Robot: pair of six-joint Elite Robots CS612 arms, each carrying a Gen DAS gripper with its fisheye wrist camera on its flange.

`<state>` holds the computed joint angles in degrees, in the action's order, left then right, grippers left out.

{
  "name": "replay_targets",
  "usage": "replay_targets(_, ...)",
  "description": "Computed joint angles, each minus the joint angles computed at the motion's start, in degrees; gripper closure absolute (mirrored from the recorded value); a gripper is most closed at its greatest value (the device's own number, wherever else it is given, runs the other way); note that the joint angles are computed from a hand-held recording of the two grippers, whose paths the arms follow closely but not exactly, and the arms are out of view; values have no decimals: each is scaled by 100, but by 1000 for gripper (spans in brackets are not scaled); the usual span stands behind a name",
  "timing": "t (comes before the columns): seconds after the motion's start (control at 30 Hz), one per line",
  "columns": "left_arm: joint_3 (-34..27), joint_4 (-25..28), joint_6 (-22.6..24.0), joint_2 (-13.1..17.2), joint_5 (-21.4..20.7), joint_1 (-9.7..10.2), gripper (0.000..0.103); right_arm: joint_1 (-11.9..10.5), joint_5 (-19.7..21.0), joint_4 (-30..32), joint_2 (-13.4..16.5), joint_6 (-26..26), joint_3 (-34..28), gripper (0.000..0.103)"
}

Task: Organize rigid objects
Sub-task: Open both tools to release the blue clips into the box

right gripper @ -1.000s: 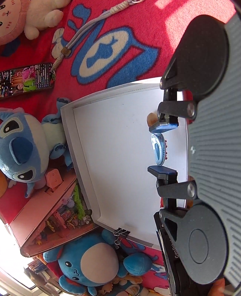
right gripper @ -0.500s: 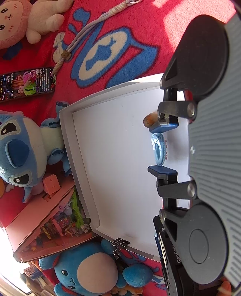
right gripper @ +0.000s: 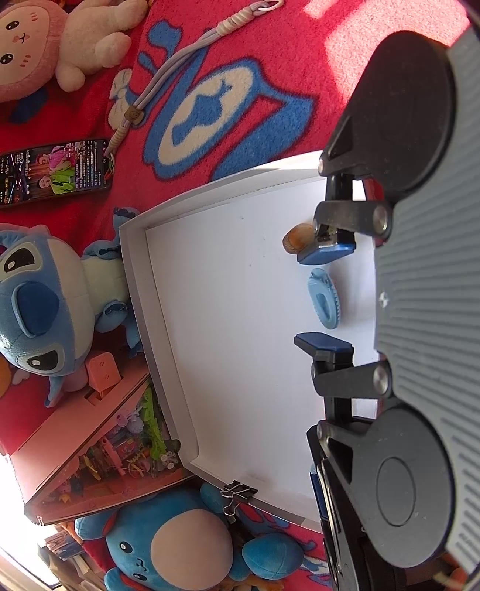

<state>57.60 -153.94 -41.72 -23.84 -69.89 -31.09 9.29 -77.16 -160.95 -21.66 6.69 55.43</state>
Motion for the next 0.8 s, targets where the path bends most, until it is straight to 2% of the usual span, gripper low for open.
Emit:
replay_targets(0.13,109,-153,113,-49,50,-21,53,-4,20,-142,-37,-68,84,42)
replay_targets(0.37,388,-505,338,-191,253,-82,39,-19,112,-435,-143,-261,312,36)
replay_targets(0.6,722,-814,395,-356,298,-116,31,-27,111,-826,-279,-577,642,30)
replay_targets(0.8,1008,-1047,444,-477,329,-163,30,-42,91,-1083,-372,-792,874,23)
